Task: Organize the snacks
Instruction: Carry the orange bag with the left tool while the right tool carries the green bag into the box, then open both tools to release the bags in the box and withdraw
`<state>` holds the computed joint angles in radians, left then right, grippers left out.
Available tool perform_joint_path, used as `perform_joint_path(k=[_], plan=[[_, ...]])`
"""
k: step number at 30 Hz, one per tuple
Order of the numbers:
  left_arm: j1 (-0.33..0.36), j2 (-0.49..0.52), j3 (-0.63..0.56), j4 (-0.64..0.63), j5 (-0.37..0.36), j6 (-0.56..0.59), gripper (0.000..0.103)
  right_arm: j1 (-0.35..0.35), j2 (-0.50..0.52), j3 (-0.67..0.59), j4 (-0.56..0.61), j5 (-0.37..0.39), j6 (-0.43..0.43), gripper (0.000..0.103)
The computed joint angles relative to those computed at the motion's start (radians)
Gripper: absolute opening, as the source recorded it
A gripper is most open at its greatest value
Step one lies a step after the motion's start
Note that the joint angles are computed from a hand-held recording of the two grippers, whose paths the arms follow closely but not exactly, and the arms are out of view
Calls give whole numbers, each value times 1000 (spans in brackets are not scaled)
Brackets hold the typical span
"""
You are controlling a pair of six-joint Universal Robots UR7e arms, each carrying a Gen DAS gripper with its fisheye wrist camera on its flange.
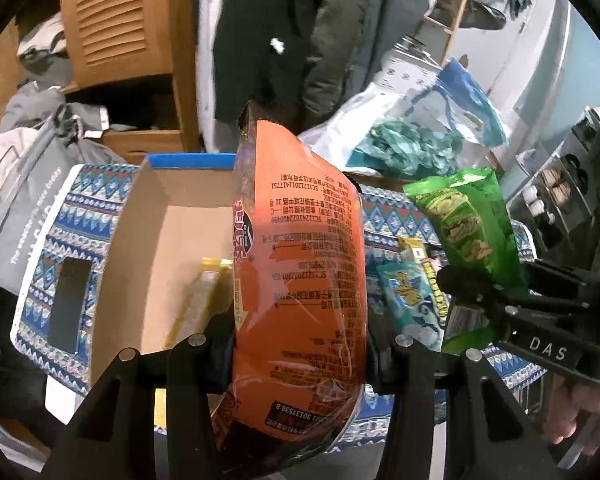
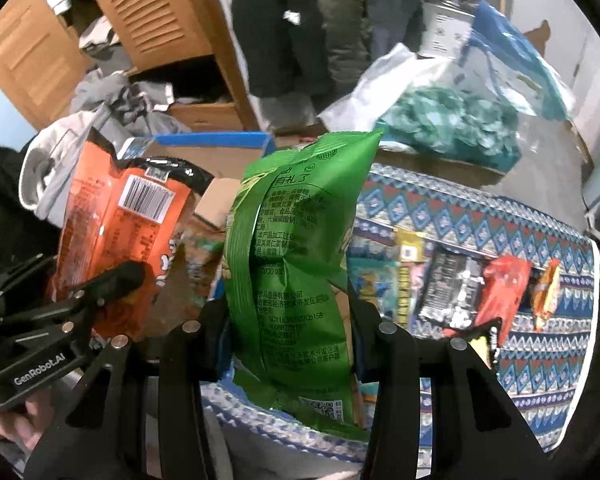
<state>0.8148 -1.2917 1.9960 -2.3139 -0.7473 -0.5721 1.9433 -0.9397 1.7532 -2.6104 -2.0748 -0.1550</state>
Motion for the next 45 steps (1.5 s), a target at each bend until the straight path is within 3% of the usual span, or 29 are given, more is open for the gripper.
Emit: perform_joint_path(k=[19,33,36,38,39,45], plan=[[109,-115,55,54,62,-77,50,70,182,-124,107,37,34,44],[154,-106,48,110,58,-121,50,77,268,-192,188,22,83,47],[150,-109,52,101,60,-117,53,78,265,-190,180,23,84,57],[143,-112,54,95,64,-113,61,80,260,-185,162,21,79,61],[140,-112,55,95,68,-113,66,81,256,-183,153,21,75,62],[128,-106,54,96,69,-117,73,76,234,-170,135,19,81,67]])
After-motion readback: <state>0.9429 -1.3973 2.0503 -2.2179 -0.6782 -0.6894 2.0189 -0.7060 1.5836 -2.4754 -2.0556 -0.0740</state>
